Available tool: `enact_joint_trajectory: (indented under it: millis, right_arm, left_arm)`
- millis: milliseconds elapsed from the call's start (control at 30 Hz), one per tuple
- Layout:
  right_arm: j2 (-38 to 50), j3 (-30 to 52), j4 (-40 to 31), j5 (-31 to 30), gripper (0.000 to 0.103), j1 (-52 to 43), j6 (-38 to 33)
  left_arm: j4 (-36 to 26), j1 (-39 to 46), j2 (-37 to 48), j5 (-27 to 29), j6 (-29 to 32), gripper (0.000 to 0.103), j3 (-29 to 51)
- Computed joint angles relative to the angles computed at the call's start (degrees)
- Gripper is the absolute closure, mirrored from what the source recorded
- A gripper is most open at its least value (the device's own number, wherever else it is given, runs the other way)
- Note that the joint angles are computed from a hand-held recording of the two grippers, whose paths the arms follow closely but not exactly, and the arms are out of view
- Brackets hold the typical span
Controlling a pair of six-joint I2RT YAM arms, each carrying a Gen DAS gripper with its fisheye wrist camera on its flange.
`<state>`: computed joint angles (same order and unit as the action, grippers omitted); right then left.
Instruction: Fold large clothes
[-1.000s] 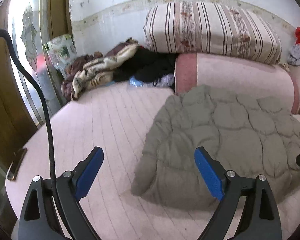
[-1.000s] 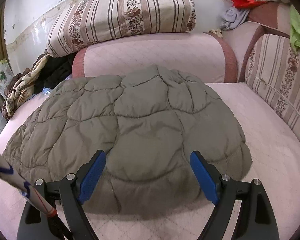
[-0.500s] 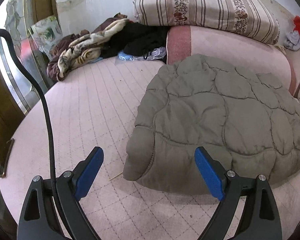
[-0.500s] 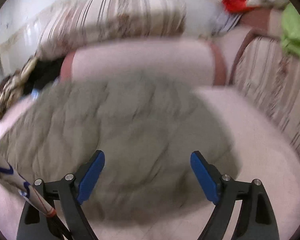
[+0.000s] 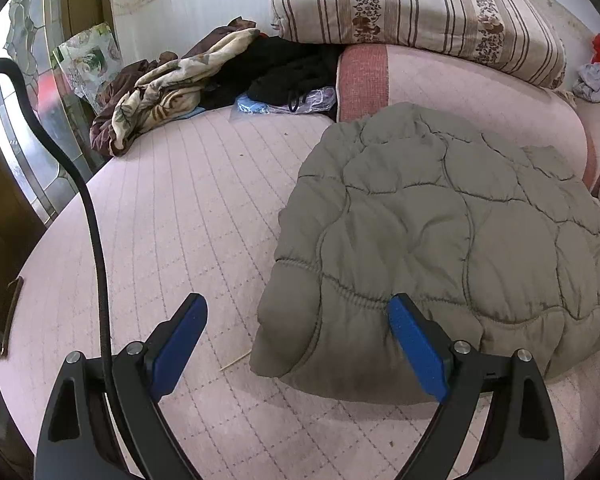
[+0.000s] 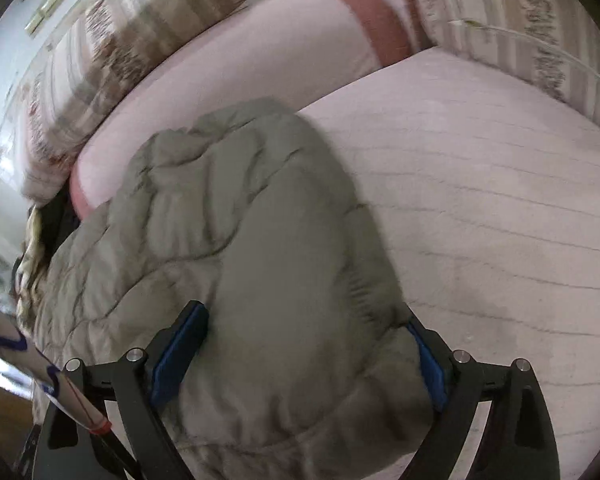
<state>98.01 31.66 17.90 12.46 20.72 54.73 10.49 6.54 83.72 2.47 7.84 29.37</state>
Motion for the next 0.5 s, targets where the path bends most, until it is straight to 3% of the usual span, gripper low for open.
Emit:
enact_joint_trajectory:
  millis: [133, 300, 367, 500]
  right_arm:
    - [1.1, 4.3, -5.9, 3.7, 0.009, 4.2, -2.3]
    - [-0.2, 2.3, -4.6, 3.9, 0.010, 4.4, -1.2]
    - [-2.6, 1.7, -7.3, 8.8, 0.010, 5.1, 1.8]
    - [-7.7, 3.3, -17.0, 26.5, 0.010, 11.9, 9.9]
  left_arm:
    - [-0.1, -0.3, 0.4, -0.5, -0.6, 0.011, 0.3]
    - [-0.5, -0.4, 0.1, -0.6, -1.6, 0.011, 0.4]
    - [-0.8, -0.1, 0.4, -0.2, -1.8, 0.011, 0.7]
    - [-0.5, -0.2, 1.1, -0.4, -1.7, 0.011, 1.0]
